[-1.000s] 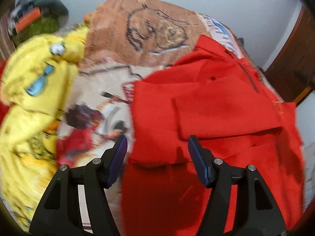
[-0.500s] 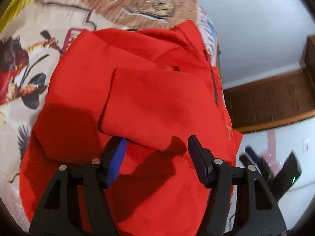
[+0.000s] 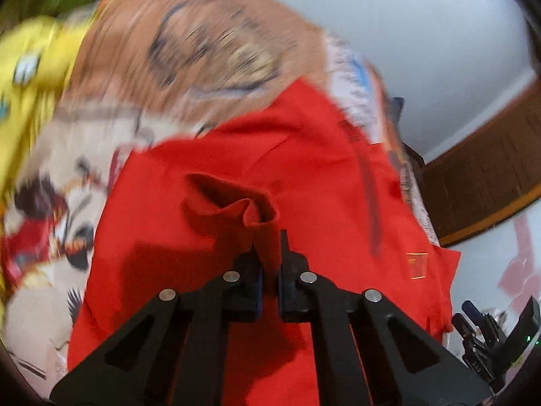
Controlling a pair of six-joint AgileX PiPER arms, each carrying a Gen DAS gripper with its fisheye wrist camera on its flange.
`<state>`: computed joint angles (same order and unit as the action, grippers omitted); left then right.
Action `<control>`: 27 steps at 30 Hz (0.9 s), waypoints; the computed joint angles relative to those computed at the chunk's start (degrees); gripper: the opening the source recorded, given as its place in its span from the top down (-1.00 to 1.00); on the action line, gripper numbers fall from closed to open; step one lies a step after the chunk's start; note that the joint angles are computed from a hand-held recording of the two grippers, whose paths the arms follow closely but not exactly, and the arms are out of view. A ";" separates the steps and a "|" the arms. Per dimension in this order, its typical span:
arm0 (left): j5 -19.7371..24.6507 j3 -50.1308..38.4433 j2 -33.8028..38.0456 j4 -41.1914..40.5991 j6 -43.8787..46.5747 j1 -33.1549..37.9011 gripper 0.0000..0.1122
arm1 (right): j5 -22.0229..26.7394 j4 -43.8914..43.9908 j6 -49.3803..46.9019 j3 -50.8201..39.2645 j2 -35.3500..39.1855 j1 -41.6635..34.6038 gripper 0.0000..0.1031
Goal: Fold large clothes
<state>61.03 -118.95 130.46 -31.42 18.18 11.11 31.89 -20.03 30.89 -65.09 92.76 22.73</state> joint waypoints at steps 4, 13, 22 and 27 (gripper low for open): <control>-4.05 1.53 -6.28 1.69 1.80 -6.02 0.93 | -1.57 4.44 -2.35 2.80 -2.49 -3.18 0.08; -4.26 -2.54 -6.58 4.14 1.60 -20.92 0.94 | -3.89 11.51 -7.88 7.59 -7.13 -8.23 0.08; 4.25 -8.44 3.45 7.67 -2.86 -30.95 0.94 | -2.95 13.94 -12.28 10.74 -9.35 -12.07 0.07; 0.58 -2.58 2.73 14.51 -3.19 -35.30 0.93 | -2.95 18.96 -17.44 12.47 -9.27 -15.38 0.07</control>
